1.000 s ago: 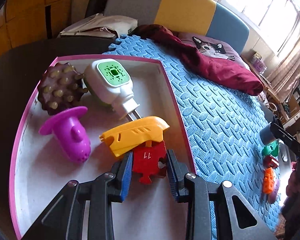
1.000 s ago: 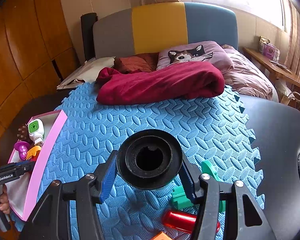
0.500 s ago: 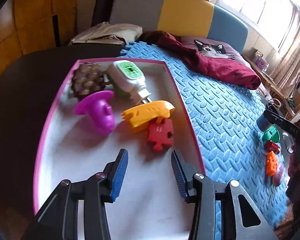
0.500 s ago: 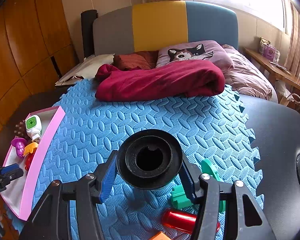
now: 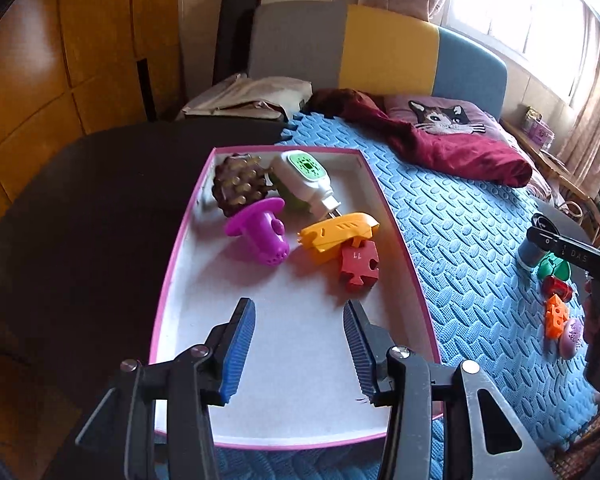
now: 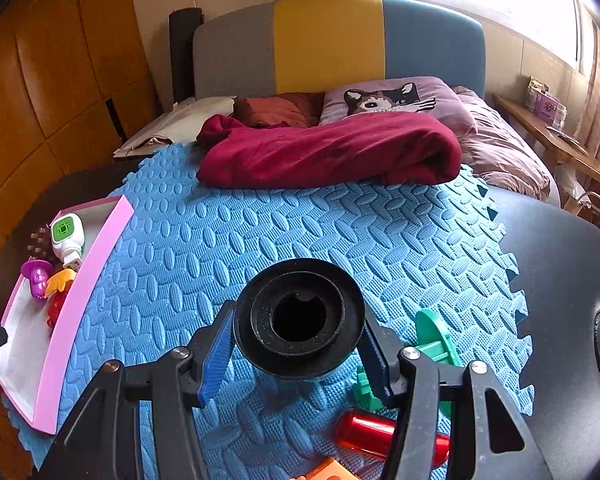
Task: Organize rigid objects
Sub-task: 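Carry the black cylinder into the tray and open the right tool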
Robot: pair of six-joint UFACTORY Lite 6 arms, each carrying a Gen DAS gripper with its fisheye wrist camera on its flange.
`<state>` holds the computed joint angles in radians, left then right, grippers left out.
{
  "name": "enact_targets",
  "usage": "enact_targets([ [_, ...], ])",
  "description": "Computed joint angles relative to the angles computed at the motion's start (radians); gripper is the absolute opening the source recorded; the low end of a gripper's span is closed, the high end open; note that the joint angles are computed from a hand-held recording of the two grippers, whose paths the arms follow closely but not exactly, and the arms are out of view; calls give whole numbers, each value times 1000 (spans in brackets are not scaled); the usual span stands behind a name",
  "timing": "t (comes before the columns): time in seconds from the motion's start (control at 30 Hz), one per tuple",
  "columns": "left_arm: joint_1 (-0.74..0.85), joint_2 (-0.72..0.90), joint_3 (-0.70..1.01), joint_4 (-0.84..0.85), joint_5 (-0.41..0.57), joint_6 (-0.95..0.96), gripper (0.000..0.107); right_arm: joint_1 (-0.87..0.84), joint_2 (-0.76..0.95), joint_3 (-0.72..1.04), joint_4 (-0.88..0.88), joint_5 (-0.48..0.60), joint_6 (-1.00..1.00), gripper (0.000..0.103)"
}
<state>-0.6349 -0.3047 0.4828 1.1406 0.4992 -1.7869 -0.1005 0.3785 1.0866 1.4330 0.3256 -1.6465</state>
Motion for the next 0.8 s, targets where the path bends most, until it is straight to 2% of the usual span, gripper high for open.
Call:
enact_targets([
  [0.13, -17, -25, -11, -1, 34, -1, 47, -1, 0, -2, 9, 0, -8, 58],
  [0.33, -25, -43, -17, 5, 58, -6, 47, -10, -8, 8, -62, 48, 87, 57],
  [0.57, -11, -76, -43, 18, 50, -13, 47, 17, -105, -62, -113, 158, 178, 57],
  [0.8, 23, -119, -84, 29, 34, -30, 47, 153, -267, -157, -116, 228, 226, 57],
])
